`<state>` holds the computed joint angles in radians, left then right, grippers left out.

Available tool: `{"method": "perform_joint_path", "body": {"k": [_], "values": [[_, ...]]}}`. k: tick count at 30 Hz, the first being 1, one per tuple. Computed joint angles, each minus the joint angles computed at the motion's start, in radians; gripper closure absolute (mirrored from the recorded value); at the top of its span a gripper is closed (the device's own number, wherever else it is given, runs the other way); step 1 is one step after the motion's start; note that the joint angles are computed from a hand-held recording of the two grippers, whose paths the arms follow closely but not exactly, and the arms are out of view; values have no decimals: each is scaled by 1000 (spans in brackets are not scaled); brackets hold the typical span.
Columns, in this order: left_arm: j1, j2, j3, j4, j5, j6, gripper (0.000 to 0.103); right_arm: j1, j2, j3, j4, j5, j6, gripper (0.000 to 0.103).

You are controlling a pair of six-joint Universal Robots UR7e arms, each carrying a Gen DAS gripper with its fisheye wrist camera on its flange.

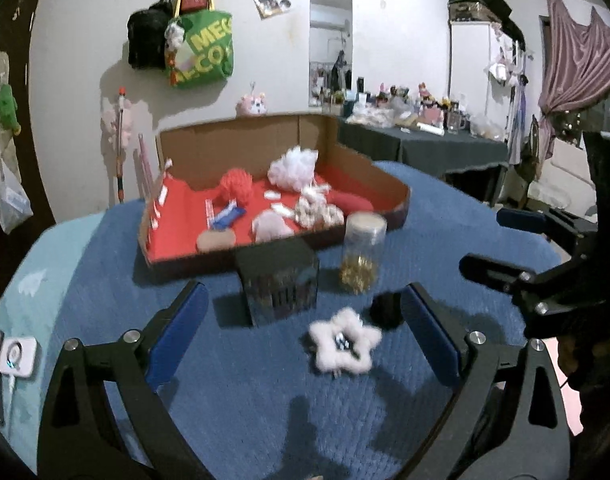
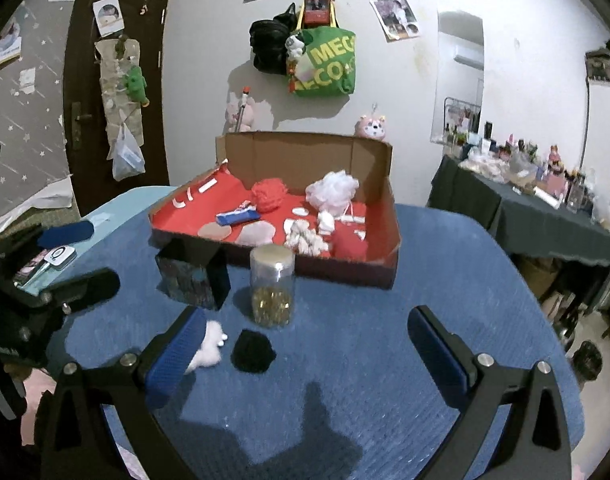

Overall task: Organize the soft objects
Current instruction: 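Withdraw both tools from the box toward the white star and black pom-pom, then grasp the white fluffy star with the left tool while the right tool grasps the black pom-pom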

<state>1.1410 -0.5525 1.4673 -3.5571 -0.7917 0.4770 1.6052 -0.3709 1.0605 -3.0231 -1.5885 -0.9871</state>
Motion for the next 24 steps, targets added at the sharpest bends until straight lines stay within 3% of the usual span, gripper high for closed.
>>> {"method": "perform_joint_path", "body": {"k": [12, 20, 24], "values": [[50, 21, -15, 155, -8, -148, 5, -29, 47, -59, 103, -17, -17, 0], [72, 23, -49, 296, -67, -195, 5, -34, 88, -159, 254, -16, -34, 1], [78, 36, -88, 373, -79, -199, 5, -34, 130, -254, 371, -29, -44, 17]]}}
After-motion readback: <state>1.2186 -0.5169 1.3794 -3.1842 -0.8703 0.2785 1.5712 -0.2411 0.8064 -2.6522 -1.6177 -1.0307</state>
